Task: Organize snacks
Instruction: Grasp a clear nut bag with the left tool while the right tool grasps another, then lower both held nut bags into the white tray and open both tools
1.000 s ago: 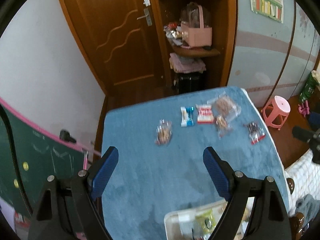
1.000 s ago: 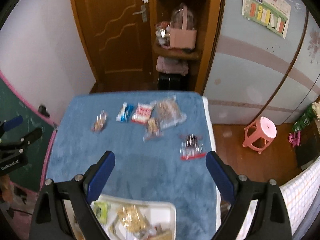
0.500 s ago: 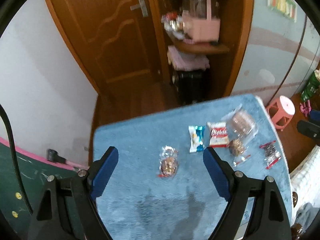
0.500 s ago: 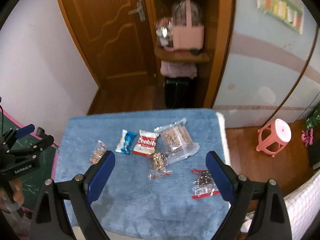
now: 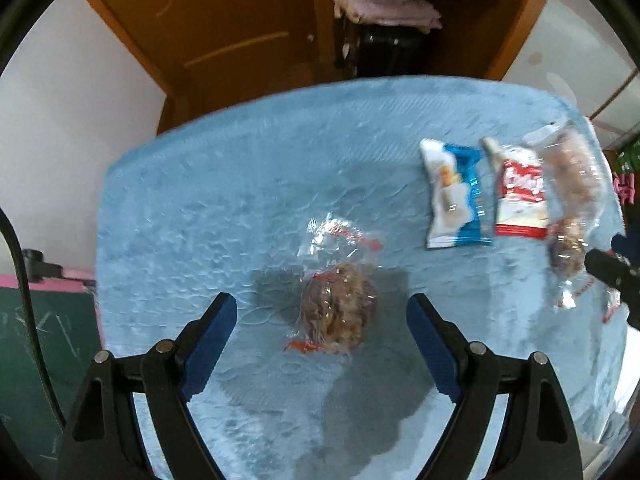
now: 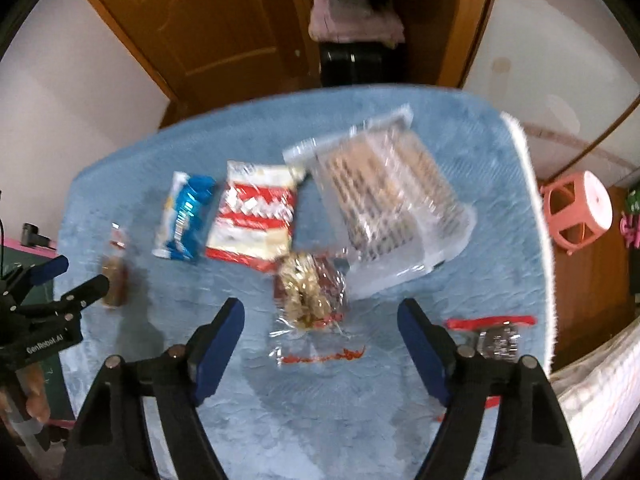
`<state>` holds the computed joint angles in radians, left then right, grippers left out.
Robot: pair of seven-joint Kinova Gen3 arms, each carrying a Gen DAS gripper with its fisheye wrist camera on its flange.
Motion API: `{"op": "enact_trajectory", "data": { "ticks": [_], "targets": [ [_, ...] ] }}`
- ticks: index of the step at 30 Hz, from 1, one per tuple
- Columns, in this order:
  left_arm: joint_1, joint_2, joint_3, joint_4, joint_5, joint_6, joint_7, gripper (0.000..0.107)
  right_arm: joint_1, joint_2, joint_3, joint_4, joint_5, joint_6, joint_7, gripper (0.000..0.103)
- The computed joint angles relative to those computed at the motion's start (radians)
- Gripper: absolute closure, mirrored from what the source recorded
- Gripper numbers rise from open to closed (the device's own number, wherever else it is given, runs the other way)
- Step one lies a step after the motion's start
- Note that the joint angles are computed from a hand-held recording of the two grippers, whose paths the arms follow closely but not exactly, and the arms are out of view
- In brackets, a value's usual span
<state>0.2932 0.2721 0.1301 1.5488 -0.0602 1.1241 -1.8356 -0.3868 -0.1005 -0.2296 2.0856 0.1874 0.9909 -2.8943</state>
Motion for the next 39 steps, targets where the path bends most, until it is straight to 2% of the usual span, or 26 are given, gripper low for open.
{"op": "enact_trajectory", "data": {
  "ticks": [4,8,10,11,14,16,22,24,25,32,39],
  "targets": [
    [-0.003,0.042,-0.005,0.0,0.004,-0.008,0.011,0.021,0.0,0.043,0.012,0.03,-0.016,-0.056,0.001,0.026],
    [0.005,0.061,-0.008,0.013,-0.006,-0.027,0.022,0.022,0.002,0.059,0.033,0.058,-0.05,-0.123,0.021,0.038],
    [0.001,0.069,-0.008,0.014,0.001,-0.023,0.024,0.025,0.005,0.056,0.037,0.073,-0.057,-0.156,0.019,0.039],
    [-0.004,0.075,-0.007,0.015,0.01,-0.019,0.021,0.035,-0.001,0.057,0.027,0.072,-0.04,-0.153,-0.003,0.041],
    [-0.028,0.085,-0.002,0.013,0.05,-0.006,-0.005,0.052,-0.019,0.064,0.012,0.059,-0.011,-0.131,-0.031,0.047],
    [-0.03,0.07,-0.002,0.029,0.053,-0.018,-0.016,0.058,-0.03,0.058,0.007,0.054,-0.004,-0.121,-0.043,0.053],
    [-0.037,0.009,-0.004,0.079,0.035,-0.031,-0.056,0.061,-0.044,0.041,0.002,0.035,-0.018,-0.08,-0.042,0.055],
    [-0.037,-0.021,-0.003,0.097,0.032,-0.029,-0.065,0.061,-0.046,0.019,-0.002,0.033,-0.03,-0.062,-0.041,0.065],
    [-0.043,-0.041,-0.002,0.103,0.039,-0.024,-0.077,0.061,-0.045,0.004,-0.002,0.035,-0.047,-0.06,-0.03,0.065],
    [-0.092,-0.208,-0.008,0.106,0.129,0.064,-0.174,0.061,-0.035,-0.113,-0.068,0.016,-0.044,0.028,-0.081,0.066],
    [-0.158,-0.364,-0.061,-0.009,0.266,0.268,-0.284,0.061,-0.015,-0.259,-0.212,-0.105,-0.01,0.203,-0.157,0.066]
  ]
}}
